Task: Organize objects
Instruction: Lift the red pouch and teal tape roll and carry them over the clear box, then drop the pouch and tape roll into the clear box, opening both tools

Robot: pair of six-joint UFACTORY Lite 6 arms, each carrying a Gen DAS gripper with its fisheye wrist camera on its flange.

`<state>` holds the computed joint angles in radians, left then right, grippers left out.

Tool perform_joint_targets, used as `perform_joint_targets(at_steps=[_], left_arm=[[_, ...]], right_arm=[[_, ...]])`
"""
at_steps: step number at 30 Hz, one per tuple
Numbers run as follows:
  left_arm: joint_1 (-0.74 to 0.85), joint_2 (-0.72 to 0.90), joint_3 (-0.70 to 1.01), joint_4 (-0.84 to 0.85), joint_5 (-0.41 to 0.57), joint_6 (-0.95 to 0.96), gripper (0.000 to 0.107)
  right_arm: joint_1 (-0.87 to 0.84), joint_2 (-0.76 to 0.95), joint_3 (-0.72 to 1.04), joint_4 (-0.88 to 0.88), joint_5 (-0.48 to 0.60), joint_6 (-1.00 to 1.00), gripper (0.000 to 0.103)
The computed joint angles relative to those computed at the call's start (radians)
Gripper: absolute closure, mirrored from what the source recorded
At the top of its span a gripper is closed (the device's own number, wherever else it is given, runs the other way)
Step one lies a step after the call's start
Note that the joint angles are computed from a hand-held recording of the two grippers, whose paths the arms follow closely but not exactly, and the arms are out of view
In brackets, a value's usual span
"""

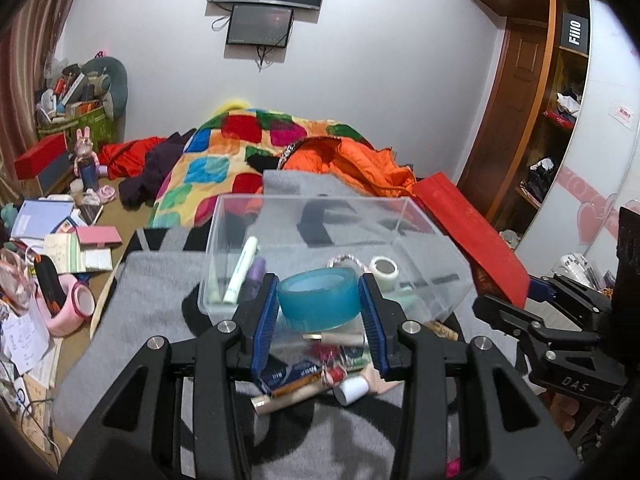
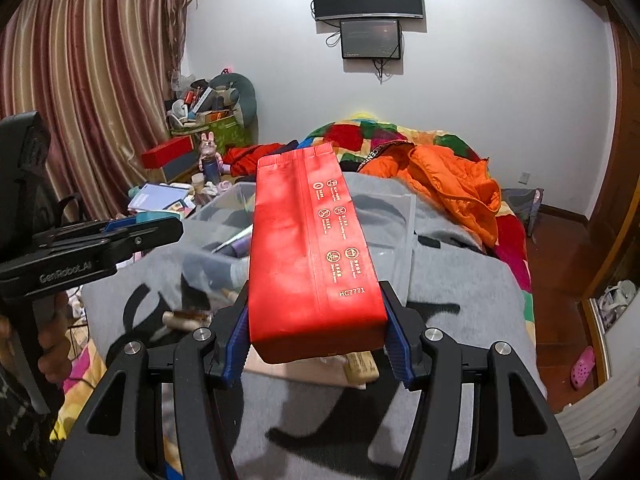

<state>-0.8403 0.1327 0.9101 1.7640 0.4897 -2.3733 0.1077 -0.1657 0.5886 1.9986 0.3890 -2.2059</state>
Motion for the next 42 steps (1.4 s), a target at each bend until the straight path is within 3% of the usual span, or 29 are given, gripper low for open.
perform_joint_targets(at_steps=[16, 33, 42], left_arm=[[0.139, 0.141, 0.123, 0.079, -0.076, 0.004, 0.067], [0.224, 0.342, 0.266, 0.124, -0.147, 0.01, 0.067], [0.211, 0.375, 0.285, 0.078, -0.142, 0.06, 0.067]], right_arm=[[0.089, 0.282, 0.272, 0.139, -0.063, -0.011, 0.05], [0.144, 0.519, 0.476, 0.063, -0.131, 0.102, 0.049], [0.188, 0.524, 0.47, 0.248, -0.181, -0.091, 0.049]])
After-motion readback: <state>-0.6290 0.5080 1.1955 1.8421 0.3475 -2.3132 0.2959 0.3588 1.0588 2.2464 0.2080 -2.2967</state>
